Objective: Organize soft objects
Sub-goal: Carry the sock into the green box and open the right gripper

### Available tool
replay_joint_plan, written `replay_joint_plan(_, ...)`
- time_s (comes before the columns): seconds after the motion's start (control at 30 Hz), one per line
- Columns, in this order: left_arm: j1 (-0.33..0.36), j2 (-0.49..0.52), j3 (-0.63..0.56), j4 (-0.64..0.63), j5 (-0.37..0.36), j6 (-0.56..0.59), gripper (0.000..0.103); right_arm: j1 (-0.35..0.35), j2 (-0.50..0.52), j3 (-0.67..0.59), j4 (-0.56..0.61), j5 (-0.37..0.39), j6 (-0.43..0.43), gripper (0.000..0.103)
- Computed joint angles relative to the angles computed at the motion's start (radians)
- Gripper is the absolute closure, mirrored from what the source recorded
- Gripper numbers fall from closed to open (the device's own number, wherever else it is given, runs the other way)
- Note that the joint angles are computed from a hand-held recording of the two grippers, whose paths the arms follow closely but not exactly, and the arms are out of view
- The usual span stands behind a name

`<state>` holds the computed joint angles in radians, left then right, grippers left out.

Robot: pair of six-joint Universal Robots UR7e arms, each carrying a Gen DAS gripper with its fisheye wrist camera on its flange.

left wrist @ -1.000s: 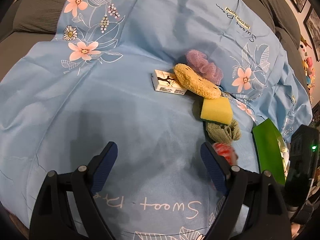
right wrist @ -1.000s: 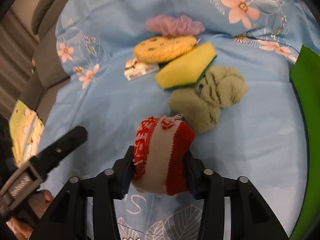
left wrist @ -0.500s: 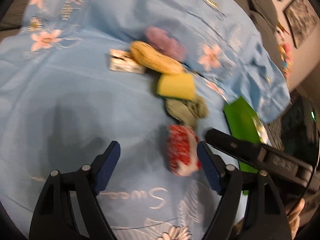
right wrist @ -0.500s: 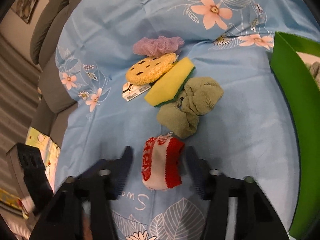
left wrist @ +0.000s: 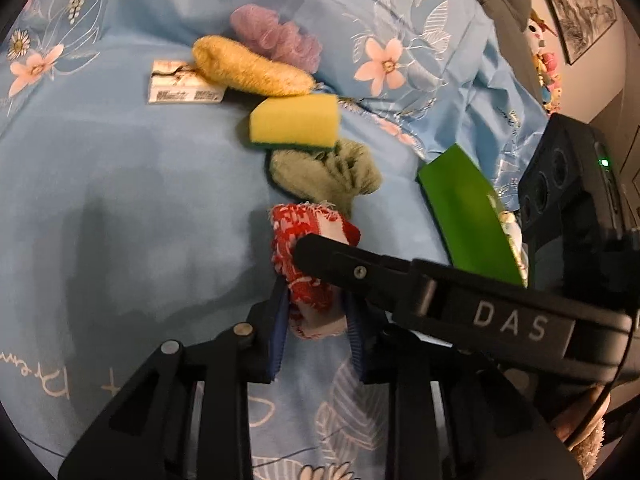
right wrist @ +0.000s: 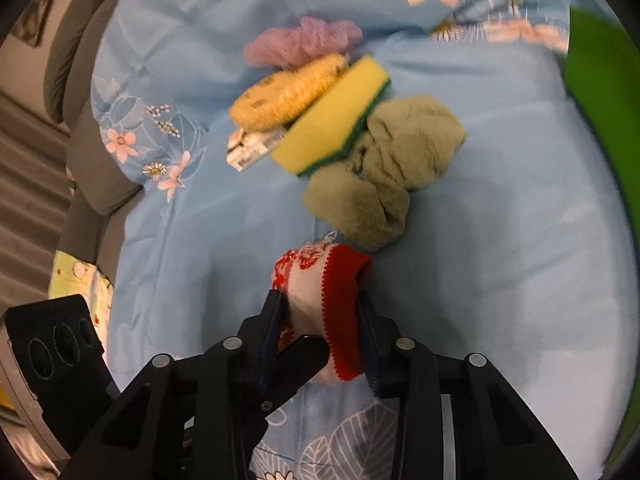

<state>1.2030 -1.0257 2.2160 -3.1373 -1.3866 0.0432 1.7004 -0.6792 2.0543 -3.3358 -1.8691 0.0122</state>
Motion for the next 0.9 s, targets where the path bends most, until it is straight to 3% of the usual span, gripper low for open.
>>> replay_joint_plan(0.4, -0.175, 0.039, -0.022, -0.108, -0.011, 0.084, 0.081, 0.006, -0.152, 0.138, -0.295, 0.046, -0.012, 0.066)
replay_joint_plan(0.63, -0.257, 0.160, -0.147, -0.067, -0.037, 0.094, 0.081, -0.087, -0.311, 0.193, -0.329, 0.126, -0.008, 0.066)
replay_joint_plan(0.9, -0.294, 0.310, -0.299, 0.036, -0.070, 0.127, 0.081, -0.202, -0.366, 0.229, -0.414, 0.137, 0.044, 0.066)
